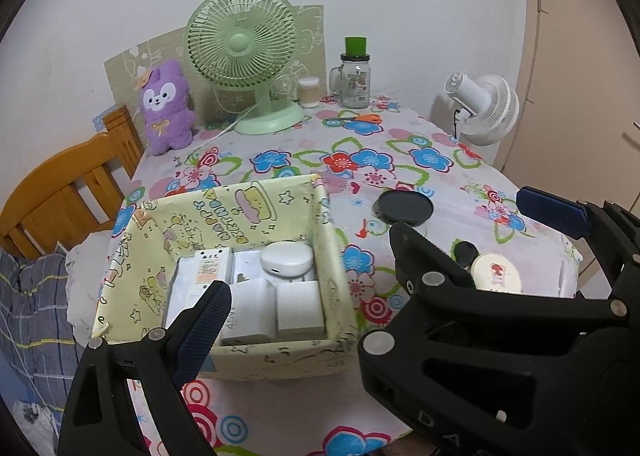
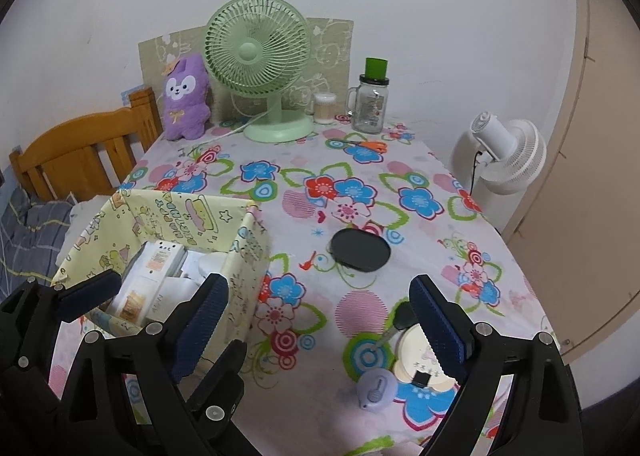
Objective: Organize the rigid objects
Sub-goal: 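Withdraw both tools from the box back over the table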
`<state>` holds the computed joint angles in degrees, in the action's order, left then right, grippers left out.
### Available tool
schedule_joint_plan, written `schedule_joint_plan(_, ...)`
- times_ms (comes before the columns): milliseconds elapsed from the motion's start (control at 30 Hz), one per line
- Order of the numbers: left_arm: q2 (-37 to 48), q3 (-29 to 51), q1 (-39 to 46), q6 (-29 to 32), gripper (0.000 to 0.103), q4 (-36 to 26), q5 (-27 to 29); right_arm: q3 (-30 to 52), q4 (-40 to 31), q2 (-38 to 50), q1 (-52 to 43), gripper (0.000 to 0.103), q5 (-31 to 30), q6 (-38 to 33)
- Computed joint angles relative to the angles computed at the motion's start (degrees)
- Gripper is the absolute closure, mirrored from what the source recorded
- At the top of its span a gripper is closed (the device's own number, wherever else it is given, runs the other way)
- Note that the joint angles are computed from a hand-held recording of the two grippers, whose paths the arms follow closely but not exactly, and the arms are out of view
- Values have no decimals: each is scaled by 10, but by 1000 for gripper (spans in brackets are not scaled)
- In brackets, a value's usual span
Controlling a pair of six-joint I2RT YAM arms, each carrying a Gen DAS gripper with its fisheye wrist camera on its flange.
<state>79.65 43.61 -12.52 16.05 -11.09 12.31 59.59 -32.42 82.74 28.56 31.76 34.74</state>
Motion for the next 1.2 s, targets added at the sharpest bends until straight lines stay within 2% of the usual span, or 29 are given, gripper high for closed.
schedule_joint_plan(600,-30,-37,-107,-45,5,18,-51,-97,1,-110,-45,9,-9,-10)
schedule_joint_plan(933,25,-30,-156,-81,4,55,-58,-143,23,-133,-103,9,-30,-40)
schedule_joint_plan(1200,68,-46,-181,-105,4,112,-68,-193,79,-136,-147,9,-63,-69)
